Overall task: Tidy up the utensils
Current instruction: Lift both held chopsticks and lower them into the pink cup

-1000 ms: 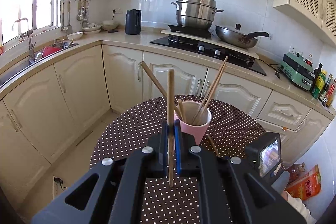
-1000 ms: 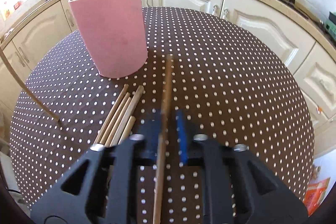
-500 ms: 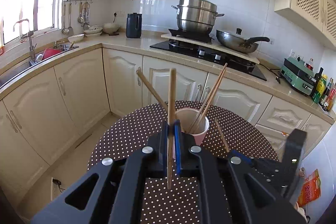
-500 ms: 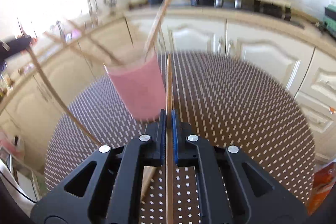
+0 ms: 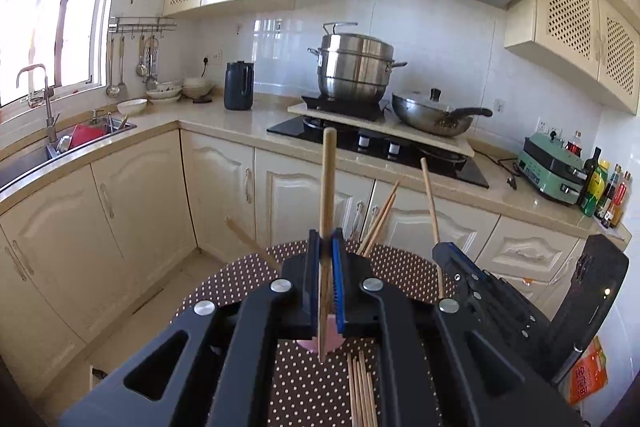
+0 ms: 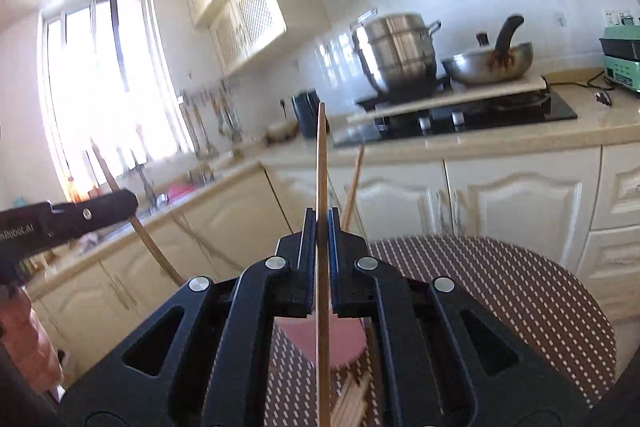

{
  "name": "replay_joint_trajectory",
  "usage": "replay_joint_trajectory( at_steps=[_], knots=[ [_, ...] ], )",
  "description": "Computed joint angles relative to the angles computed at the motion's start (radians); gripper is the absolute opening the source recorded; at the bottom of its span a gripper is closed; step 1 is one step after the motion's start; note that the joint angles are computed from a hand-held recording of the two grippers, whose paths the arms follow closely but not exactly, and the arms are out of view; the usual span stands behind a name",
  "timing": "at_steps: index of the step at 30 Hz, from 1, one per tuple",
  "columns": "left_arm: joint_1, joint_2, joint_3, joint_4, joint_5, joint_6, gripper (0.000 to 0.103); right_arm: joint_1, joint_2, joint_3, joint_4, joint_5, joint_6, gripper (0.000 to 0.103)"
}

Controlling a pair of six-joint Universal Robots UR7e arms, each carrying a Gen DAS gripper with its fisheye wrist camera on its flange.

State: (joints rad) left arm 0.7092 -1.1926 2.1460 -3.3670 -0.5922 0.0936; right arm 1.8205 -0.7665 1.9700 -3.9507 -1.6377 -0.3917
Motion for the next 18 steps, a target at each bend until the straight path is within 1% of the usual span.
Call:
replay_joint_trajectory(
  at_steps=[2, 3, 5, 8, 13, 18],
  knots=[
    [0.001, 0.007, -0.024, -0.013, -0.007, 0.017, 0.007, -0.011, 0.018, -0.024, -0.052, 0.079, 0.001, 0.006],
    [0.001, 0.012, -0.035, -0.017, -0.008, 0.024, 0.007, -0.012, 0.024, -0.037, -0.06, 0.096, -0.003, 0.006],
    [0.002, 0.02, -0.056, -0.022, -0.011, 0.039, 0.007, -0.009, 0.038, -0.072, -0.054, 0.106, -0.008, 0.006],
    [0.004, 0.025, -0.08, -0.015, -0.019, 0.052, 0.007, -0.006, 0.054, -0.119, -0.036, 0.131, -0.038, 0.006],
    [0.005, 0.039, -0.113, -0.032, -0.025, 0.096, 0.007, -0.015, 0.058, -0.159, 0.025, 0.202, -0.064, 0.006],
    [0.02, 0.055, -0.149, -0.029, -0.039, 0.115, 0.007, -0.021, 0.078, -0.212, 0.1, 0.198, -0.068, 0.006]
  ],
)
